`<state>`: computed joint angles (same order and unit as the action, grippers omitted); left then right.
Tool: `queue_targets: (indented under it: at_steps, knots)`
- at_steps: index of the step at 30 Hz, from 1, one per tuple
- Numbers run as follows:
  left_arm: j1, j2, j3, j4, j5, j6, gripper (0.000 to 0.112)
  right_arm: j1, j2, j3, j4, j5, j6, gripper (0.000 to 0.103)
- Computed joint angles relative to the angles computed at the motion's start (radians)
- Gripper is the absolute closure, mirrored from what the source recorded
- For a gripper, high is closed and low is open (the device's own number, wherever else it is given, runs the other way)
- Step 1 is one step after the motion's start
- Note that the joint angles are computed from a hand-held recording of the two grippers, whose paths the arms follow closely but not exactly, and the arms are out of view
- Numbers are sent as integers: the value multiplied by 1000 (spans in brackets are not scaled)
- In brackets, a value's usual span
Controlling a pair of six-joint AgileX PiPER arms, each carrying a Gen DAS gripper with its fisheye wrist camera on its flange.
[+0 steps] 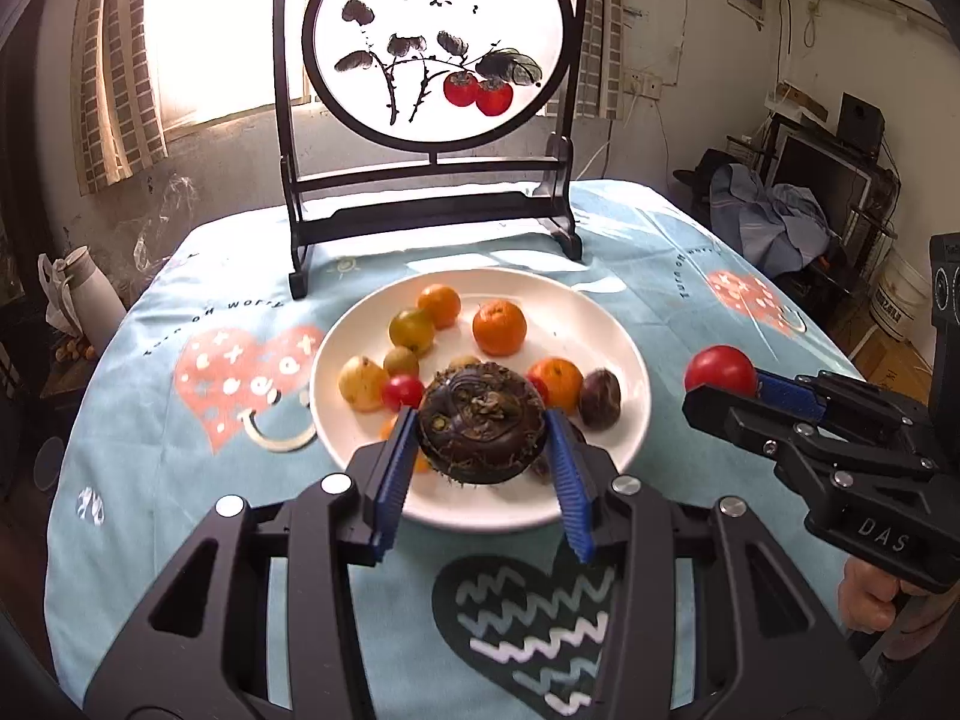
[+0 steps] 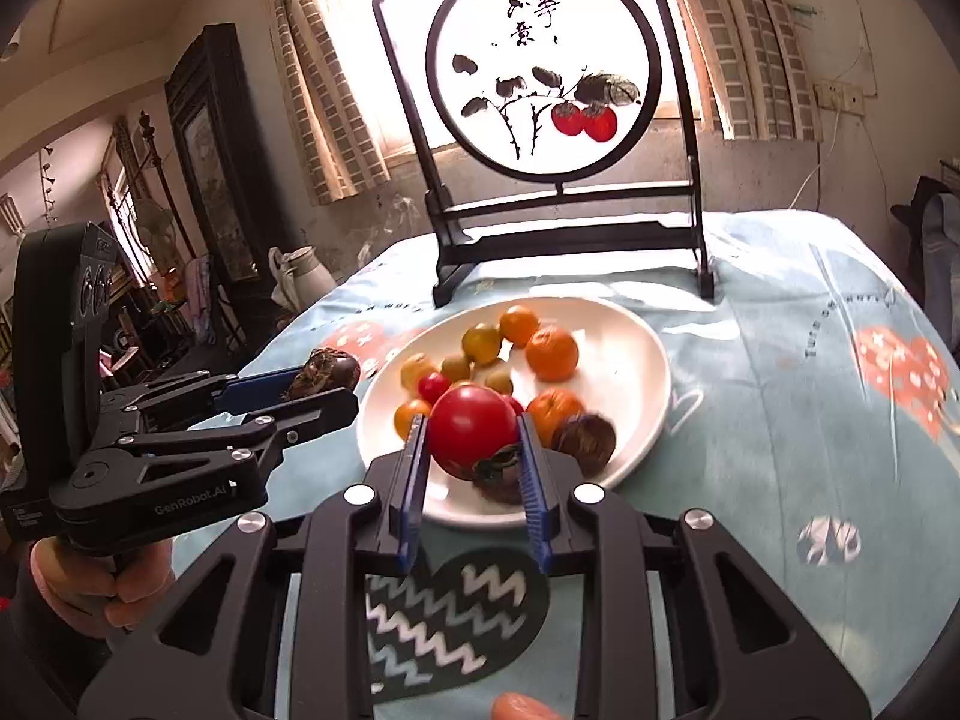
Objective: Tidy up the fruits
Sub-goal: 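Lower the tomato and dark brown fruit onto the plate and open both tools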
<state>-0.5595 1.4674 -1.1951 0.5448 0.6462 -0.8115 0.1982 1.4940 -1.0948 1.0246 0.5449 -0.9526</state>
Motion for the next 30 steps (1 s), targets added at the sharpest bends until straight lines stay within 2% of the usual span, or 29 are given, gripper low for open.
queue_targets:
  at_steps: [2, 4, 8, 13, 16, 17, 18, 19, 20, 22, 25, 27, 30]
  knots:
    - [63, 90, -92, -52, -12, 65, 68, 7, 98, -105, -58, -16, 60, 74]
    - [111, 179, -178, -103, -9, 122, 68, 5, 205, -220, -114, 18, 130, 74]
    - [167, 312, -293, -147, 5, 186, 68, 20, 352, -357, -203, 24, 207, 74]
    - [203, 387, -331, -180, 0, 219, 68, 23, 453, -437, -218, 45, 227, 74]
    - [199, 406, -338, -140, 7, 191, 68, 32, 471, -461, -231, 55, 235, 73]
    - [193, 403, -334, -111, 12, 167, 67, 33, 469, -459, -235, 57, 237, 55]
    - [181, 396, -325, -59, 19, 124, 51, 33, 458, -448, -235, 51, 238, 41]
    - [164, 381, -310, 14, 35, 59, 25, 32, 439, -427, -226, 38, 235, 29]
    - [143, 356, -283, 100, 47, -23, 19, 24, 416, -402, -201, 36, 212, 29]
    - [122, 297, -234, 153, 60, -70, 17, 7, 352, -338, -164, 45, 167, 27]
    - [80, 184, -147, 159, 85, -101, 15, -11, 202, -183, -95, 24, 60, 2]
    - [24, 103, -76, 206, 123, -163, 14, -31, 88, -64, -11, 33, -67, 2]
    - [-84, -16, 35, 259, 179, -255, 13, -51, -69, 93, 18, 33, -148, 2]
